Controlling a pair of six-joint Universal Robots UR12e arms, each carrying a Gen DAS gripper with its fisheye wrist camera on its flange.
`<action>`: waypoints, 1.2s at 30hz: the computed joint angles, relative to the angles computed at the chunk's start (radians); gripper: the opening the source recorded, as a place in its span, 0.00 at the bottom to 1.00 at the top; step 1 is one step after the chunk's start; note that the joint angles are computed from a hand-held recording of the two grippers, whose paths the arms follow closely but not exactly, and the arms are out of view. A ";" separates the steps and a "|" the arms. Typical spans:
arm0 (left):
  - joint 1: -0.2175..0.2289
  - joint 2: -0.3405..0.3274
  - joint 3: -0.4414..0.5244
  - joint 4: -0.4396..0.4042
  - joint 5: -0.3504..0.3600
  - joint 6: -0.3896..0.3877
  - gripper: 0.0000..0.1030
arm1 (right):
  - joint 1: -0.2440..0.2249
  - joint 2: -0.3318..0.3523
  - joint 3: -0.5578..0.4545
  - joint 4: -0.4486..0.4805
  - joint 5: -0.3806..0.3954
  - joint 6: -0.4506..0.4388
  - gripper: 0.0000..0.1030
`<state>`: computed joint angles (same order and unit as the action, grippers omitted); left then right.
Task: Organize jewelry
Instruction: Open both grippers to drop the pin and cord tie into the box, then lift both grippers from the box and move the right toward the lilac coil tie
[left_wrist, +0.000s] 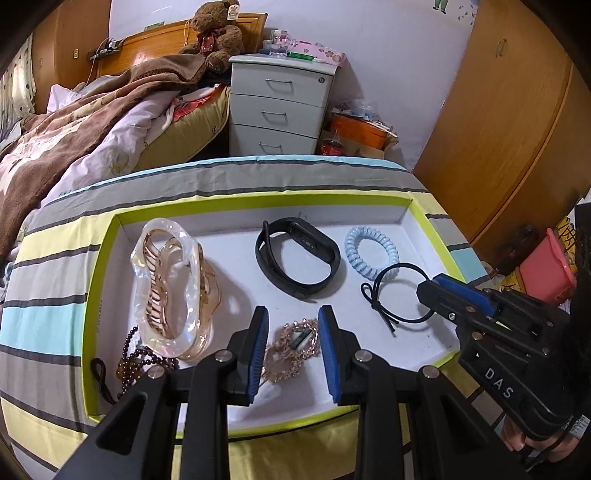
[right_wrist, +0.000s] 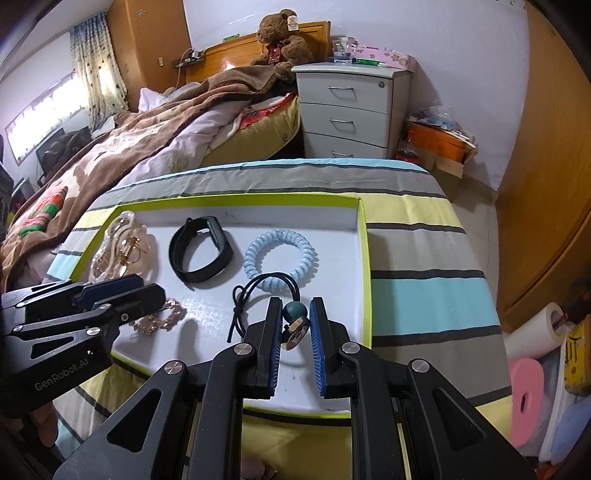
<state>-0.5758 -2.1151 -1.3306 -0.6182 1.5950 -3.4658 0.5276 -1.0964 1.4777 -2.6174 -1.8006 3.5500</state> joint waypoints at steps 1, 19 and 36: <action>0.000 0.000 -0.001 0.000 0.000 -0.001 0.28 | 0.000 0.000 0.000 0.001 -0.001 0.000 0.15; 0.001 0.005 -0.007 -0.011 0.007 -0.012 0.28 | 0.008 0.007 -0.012 0.021 -0.037 -0.007 0.15; -0.012 0.044 -0.041 0.014 0.031 -0.001 0.35 | 0.029 -0.041 0.040 -0.058 -0.068 -0.004 0.40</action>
<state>-0.5882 -2.0714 -1.3715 -0.6041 1.6257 -3.4664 0.5568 -1.1375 1.5177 -2.6753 -1.8683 3.5455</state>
